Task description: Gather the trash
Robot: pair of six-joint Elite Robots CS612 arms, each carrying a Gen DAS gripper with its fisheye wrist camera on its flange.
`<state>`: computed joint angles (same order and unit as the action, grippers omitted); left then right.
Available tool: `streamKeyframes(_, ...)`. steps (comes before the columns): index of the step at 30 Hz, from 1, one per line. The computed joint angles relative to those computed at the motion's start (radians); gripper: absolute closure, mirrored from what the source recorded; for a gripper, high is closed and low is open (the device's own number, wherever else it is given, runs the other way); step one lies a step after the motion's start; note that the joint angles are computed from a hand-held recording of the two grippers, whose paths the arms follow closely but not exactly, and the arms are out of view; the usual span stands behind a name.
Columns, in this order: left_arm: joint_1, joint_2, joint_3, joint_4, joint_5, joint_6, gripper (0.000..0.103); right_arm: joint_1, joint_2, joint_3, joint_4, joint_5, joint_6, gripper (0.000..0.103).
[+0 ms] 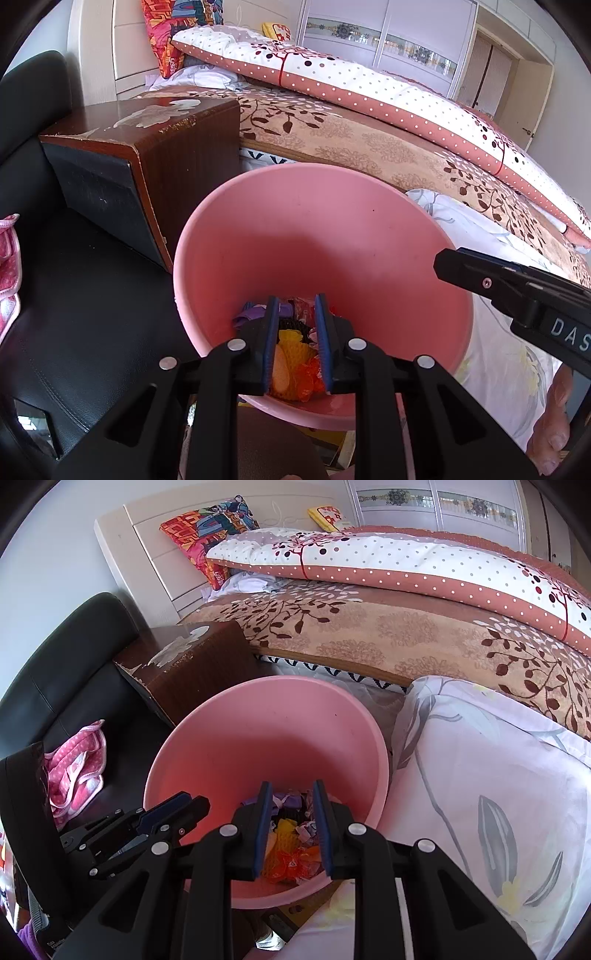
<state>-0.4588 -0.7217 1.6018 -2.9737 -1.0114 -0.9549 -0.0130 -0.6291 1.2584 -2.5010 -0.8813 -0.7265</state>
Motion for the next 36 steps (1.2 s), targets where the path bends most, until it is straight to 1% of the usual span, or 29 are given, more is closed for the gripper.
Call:
streamKeyframes(3, -0.001, -0.001, 0.003, -0.018, -0.001, 0.002, 0.084, -0.004, -0.005, 0.011, -0.02, 0.002, -0.004, 0.08)
streamKeyframes(4, -0.001, -0.001, 0.005, -0.027, -0.003, 0.002, 0.08, -0.006, -0.007, 0.016, -0.027, 0.004, -0.005, 0.076)
streamKeyframes(5, -0.001, -0.001, 0.006, -0.039, -0.007, 0.003, 0.064, -0.009, -0.009, 0.021, -0.037, 0.008, -0.006, 0.068)
streamKeyframes(7, -0.003, -0.002, 0.008, -0.053, -0.003, 0.006, 0.05, -0.015, -0.014, 0.035, -0.06, 0.015, -0.005, 0.064)
streamKeyframes(9, -0.008, -0.003, 0.006, -0.045, 0.013, 0.015, 0.05, -0.02, -0.019, 0.046, -0.074, 0.016, -0.012, 0.064)
streamKeyframes(11, -0.012, -0.005, 0.004, -0.034, 0.033, 0.022, 0.05, -0.025, -0.025, 0.06, -0.095, 0.017, -0.013, 0.06)
streamKeyframes(13, -0.017, -0.008, 0.002, -0.022, 0.056, 0.017, 0.05, -0.031, -0.031, 0.075, -0.12, 0.018, -0.019, 0.06)
streamKeyframes(15, -0.022, -0.01, 0.005, -0.03, 0.08, 0.015, 0.05, -0.036, -0.039, 0.096, -0.156, 0.019, -0.026, 0.06)
streamKeyframes(16, -0.025, -0.011, 0.006, -0.036, 0.089, 0.017, 0.05, -0.039, -0.044, 0.108, -0.178, 0.02, -0.028, 0.056)
streamKeyframes(17, -0.028, -0.012, 0.007, -0.041, 0.097, 0.021, 0.05, -0.043, -0.048, 0.12, -0.206, 0.022, -0.027, 0.049)
streamKeyframes(18, -0.03, -0.012, 0.007, -0.045, 0.104, 0.025, 0.05, -0.047, -0.052, 0.134, -0.239, 0.024, -0.023, 0.047)
streamKeyframes(19, -0.034, -0.013, 0.006, -0.05, 0.111, 0.03, 0.05, -0.05, -0.057, 0.147, -0.261, 0.027, -0.025, 0.046)
streamKeyframes(23, -0.045, -0.013, 0.004, -0.071, 0.13, 0.062, 0.05, -0.062, -0.073, 0.189, -0.34, 0.021, -0.025, 0.044)
streamKeyframes(24, -0.049, -0.012, 0.002, -0.08, 0.134, 0.073, 0.05, -0.065, -0.077, 0.197, -0.356, 0.021, -0.019, 0.042)
streamKeyframes(25, -0.052, -0.012, 0.001, -0.088, 0.138, 0.083, 0.05, -0.069, -0.079, 0.205, -0.376, 0.024, -0.009, 0.037)
streamKeyframes(29, -0.065, -0.012, -0.006, -0.105, 0.163, 0.112, 0.05, -0.081, -0.085, 0.229, -0.441, 0.024, 0.029, 0.031)
streamKeyframes(34, -0.076, -0.013, -0.013, -0.108, 0.18, 0.123, 0.05, -0.09, -0.088, 0.245, -0.497, 0.008, 0.072, 0.029)
streamKeyframes(36, -0.078, -0.014, -0.015, -0.109, 0.173, 0.125, 0.05, -0.094, -0.087, 0.247, -0.512, 0.001, 0.093, 0.029)
